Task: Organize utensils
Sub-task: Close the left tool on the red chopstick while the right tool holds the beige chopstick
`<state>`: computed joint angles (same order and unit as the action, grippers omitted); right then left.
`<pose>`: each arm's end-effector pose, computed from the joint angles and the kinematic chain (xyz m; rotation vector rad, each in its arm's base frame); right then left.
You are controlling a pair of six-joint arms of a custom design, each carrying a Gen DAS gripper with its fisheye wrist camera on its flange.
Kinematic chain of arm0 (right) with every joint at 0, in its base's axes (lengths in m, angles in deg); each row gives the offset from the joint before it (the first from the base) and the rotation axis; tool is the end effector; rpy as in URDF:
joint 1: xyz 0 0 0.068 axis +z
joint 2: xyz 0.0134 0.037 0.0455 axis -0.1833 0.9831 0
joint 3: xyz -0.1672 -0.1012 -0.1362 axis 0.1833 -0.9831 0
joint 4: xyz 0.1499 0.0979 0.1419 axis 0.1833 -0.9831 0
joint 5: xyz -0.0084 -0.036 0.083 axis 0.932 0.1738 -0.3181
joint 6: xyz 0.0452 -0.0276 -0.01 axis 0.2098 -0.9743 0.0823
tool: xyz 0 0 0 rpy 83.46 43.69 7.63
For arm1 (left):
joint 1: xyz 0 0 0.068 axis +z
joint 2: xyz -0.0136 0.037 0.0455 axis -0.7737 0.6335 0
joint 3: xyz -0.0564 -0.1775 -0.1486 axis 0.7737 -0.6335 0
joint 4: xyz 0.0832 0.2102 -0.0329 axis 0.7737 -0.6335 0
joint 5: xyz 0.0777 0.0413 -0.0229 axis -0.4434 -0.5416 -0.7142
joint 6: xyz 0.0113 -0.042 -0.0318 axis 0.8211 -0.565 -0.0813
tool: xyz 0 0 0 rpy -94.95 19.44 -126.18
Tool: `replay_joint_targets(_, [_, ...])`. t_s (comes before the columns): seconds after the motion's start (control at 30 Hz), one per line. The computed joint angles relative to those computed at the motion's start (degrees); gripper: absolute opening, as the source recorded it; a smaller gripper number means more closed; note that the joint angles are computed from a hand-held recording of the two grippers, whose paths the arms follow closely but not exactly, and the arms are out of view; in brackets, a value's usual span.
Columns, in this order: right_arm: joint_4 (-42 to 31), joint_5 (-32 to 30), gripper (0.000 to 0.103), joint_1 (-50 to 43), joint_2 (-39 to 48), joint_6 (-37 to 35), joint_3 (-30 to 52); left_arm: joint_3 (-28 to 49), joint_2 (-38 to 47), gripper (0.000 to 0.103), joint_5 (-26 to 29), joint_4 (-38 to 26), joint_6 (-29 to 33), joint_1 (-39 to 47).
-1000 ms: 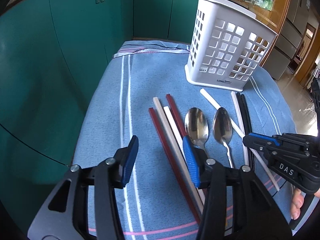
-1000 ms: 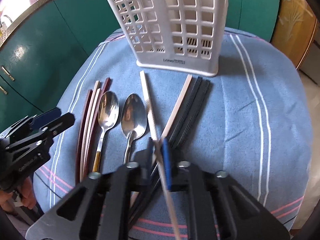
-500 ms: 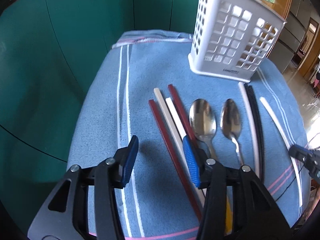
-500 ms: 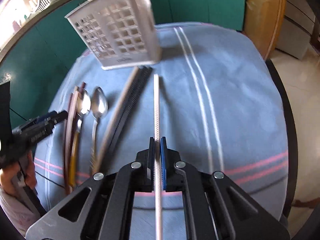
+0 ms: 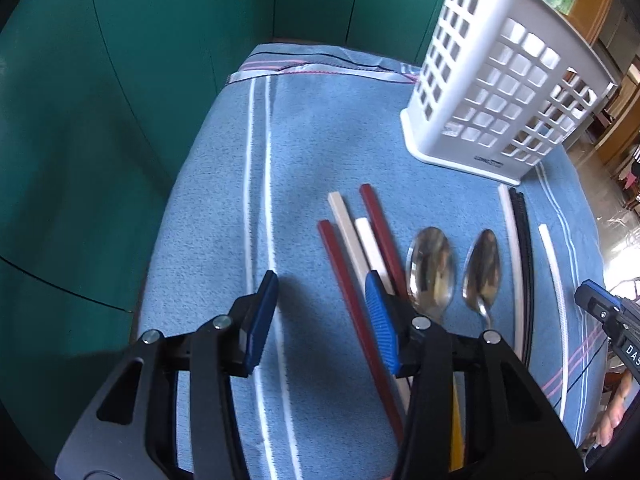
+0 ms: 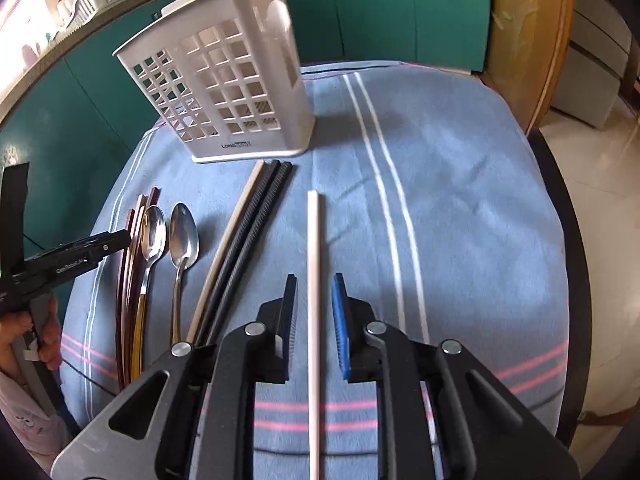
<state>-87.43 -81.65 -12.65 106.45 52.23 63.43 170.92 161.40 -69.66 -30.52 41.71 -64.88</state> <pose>0.2149 -0.0100 0.2246 0.6727 2.5113 0.0808 0.3854 -0.1061 0.2140 0.7568 2.5861 -0.3163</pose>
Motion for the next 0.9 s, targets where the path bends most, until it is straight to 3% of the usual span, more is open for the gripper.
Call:
replay_joint_targets(0.13, [0.72,-0.17,0.017,0.45,3.27,-1.01,1.64,7.16,4.02,0.045,-0.42,-4.38,-0.30,0.10])
replay_joint_targets(0.33, [1.11,2.14,0.017,1.72,8.64,-1.37,4.21,8.90,5.74,0.046,-7.03,-3.47,0.07,-3.86])
replay_joint_targets(0.37, [0.72,3.21,0.017,2.13,10.04,-1.48,5.30,9.63,6.20,0.044,-8.21,-3.55,-0.17,-4.74])
replay_joint_targets(0.4, [0.10,4.42,0.017,2.40,12.11,-1.86,6.98,10.66,6.71,0.036,-8.21,-4.31,-0.09,-4.97])
replay_joint_targets(0.5, [-1.58,5.70,0.017,2.32,17.15,-3.58,11.61,16.56,9.66,0.020,-8.77,-8.45,0.53,-6.27])
replay_joint_targets(0.9, [-8.84,0.95,0.018,-1.17,26.67,-8.59,22.89,43.76,24.03,0.020,-9.74,-25.52,1.97,-7.12])
